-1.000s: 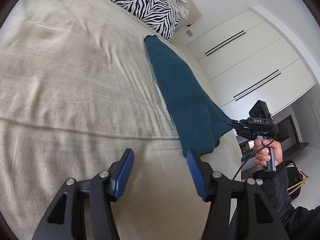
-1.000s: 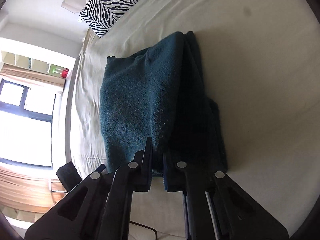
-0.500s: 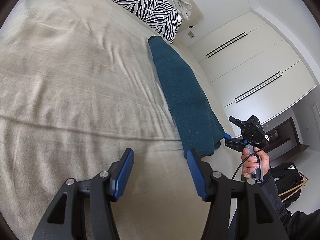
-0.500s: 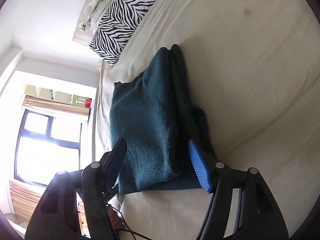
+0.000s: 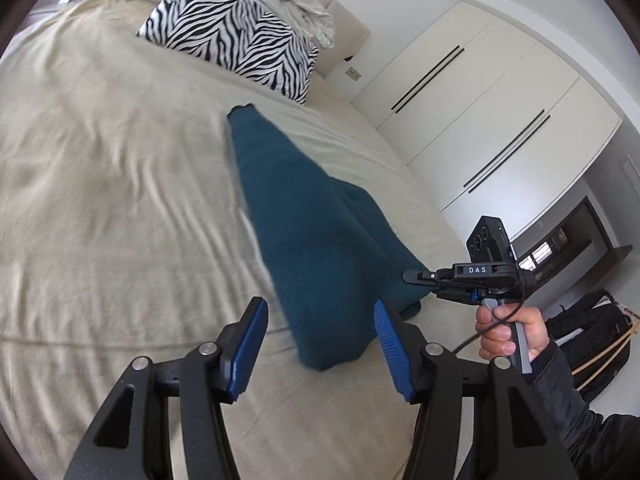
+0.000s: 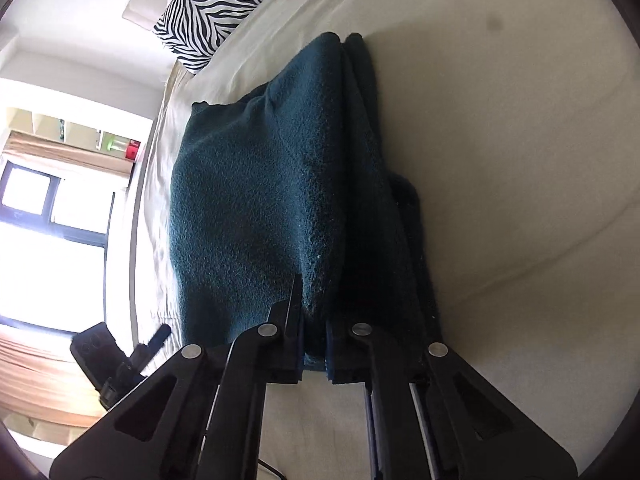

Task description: Fold small clothes

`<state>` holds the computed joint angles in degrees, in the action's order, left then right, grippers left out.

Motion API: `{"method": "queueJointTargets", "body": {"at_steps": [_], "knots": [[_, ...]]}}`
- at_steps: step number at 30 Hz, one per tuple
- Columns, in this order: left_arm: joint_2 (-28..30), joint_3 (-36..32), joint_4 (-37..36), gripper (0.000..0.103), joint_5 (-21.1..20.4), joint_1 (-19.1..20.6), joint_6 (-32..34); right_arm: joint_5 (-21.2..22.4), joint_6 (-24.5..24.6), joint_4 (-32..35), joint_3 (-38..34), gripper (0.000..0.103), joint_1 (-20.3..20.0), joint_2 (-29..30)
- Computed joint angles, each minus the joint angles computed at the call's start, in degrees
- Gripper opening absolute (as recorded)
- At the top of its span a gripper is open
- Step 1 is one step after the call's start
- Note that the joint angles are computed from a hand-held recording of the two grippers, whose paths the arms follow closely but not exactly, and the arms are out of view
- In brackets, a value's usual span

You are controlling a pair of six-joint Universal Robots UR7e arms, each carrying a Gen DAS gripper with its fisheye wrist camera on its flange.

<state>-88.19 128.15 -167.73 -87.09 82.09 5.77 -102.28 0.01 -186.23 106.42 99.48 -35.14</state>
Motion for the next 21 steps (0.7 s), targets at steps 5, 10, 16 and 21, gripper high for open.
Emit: {"method": "queueJointTargets", "body": {"at_steps": [5,10,16,21], "knots": [[9.39,-4.59,-2.51,0.06,8.68,-7.26,-0.7,-5.78,-0.49,4.5,-0.05,0.005,3.6,-3.43],[18.39,-10.1,1.77,0.06,20.16,-9.61,0.58,-2.09,6.78,9.18,-0.51,0.006,0.06,-6.31],[18.8,-8.3,-0.39,0.059,23.08,-9.44,4.3,11.35,2.21,1.85,4.07,0.01,-6.01,-5.58],[18.24,-8.27,2.06,0.058,23.81,-9.35,3.94,13.61,1.28,-1.97,6.47,0.011,-7.31,-4.95]]}}
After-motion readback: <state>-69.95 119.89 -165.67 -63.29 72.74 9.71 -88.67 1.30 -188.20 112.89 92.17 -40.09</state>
